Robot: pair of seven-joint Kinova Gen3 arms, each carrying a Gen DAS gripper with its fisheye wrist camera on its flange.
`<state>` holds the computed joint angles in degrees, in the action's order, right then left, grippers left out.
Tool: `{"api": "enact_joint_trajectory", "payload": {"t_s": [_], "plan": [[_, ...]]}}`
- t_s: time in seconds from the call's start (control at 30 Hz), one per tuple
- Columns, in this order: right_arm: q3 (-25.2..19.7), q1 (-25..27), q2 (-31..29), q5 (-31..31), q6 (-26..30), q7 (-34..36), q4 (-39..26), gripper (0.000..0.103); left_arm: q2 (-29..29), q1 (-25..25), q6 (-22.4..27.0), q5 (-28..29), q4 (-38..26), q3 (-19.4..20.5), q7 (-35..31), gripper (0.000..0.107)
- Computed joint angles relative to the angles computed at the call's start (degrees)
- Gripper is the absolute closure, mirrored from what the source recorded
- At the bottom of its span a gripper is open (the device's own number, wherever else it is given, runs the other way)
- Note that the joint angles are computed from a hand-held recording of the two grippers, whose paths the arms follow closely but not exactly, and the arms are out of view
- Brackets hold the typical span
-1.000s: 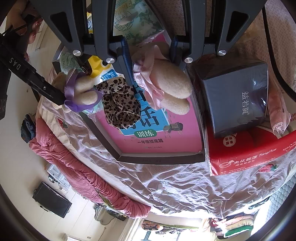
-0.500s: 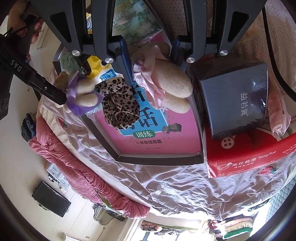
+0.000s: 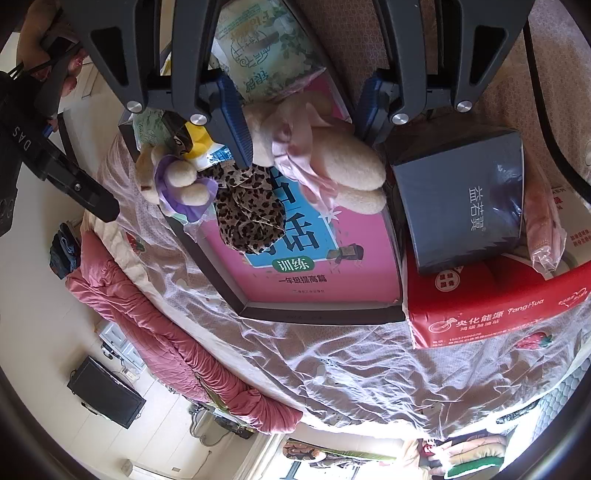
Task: Organize soft objects
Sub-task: 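Open the right tool to release the teddy while the left tool releases the bunny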
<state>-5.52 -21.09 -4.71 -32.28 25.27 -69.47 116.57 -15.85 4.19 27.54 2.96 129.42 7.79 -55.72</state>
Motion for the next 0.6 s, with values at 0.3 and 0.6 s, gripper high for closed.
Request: {"api": "enact_joint_trajectory", "payload": {"t_s": [0.3, 0.6], "plan": [[-0.54, -1.12, -1.89, 1.88, 0.04, -1.73, -0.36, 0.033, -2.1, -0.98, 2.79, -2.33, -0.99, 1.38, 1.72, 0.046], [-1.32, -3.55, -3.86, 5.93, -0.89, -5.04, -0.65, 0.032, -5.57, -3.2, 7.42, -5.93, -2.81, 3.77, 4.78, 0.04]]}}
